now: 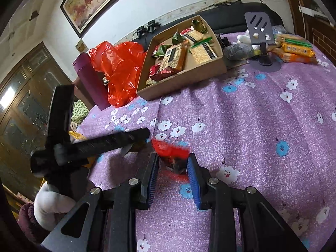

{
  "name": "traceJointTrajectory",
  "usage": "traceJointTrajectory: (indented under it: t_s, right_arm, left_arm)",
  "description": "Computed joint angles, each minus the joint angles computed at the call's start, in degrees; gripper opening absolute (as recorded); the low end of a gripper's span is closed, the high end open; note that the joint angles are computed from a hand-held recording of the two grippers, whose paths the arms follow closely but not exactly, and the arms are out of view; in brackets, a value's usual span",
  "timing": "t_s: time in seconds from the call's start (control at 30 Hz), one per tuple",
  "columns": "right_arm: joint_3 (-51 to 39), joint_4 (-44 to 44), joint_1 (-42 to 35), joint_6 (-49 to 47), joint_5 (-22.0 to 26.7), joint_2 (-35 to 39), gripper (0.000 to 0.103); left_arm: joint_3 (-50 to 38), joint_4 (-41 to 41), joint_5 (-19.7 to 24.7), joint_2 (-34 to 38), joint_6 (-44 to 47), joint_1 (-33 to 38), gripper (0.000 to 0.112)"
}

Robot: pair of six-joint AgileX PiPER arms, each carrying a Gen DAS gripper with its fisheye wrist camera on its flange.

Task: Organize snacks
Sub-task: 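Grasp the green pea snack bag with the left tool while the right tool holds the candy, then carry both snacks over the yellow tray and open both tools to drop them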

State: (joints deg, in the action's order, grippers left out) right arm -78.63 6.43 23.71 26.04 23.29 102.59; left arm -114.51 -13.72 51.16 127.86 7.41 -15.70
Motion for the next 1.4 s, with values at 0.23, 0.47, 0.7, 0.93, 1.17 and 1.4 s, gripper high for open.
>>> traceJointTrajectory:
  t_s: [0.23, 0.47, 0.7, 0.93, 1.17, 1.4]
  right_arm:
    - [-0.43, -8.00, 1.99, 6.76, 0.79, 0.39, 0.026]
    - [1.93, -8.76, -0.01, 8.60, -2.01, -0.51, 0.046]
    - [-15.76, -9.22, -0.39, 7.10, 12.00, 10.13, 0.061]
    - [-26.93, -24.17, 5.86, 14.52, 24.88, 17.82, 0.025]
    - [-21.33, -31.39, 10.58, 20.53, 24.53, 11.96, 0.025]
    - [-23.34, -29.56, 16.31, 19.83, 23.74, 8.54, 0.024]
  left_arm:
    - [9.33, -1.00, -6.57, -5.53, 2.70, 0.42, 0.039]
    - [18.46, -9.40, -10.54, -12.41, 10.22, 3.71, 0.039]
    - [25.92, -16.03, -12.17, -18.23, 16.30, 5.93, 0.039]
    - [37.67, -25.44, -13.43, -27.14, 26.23, 11.57, 0.040]
    - [48.55, -35.43, -12.68, -36.71, 37.10, 20.27, 0.040]
    - [56.41, -42.01, -9.41, -44.09, 44.86, 33.58, 0.040]
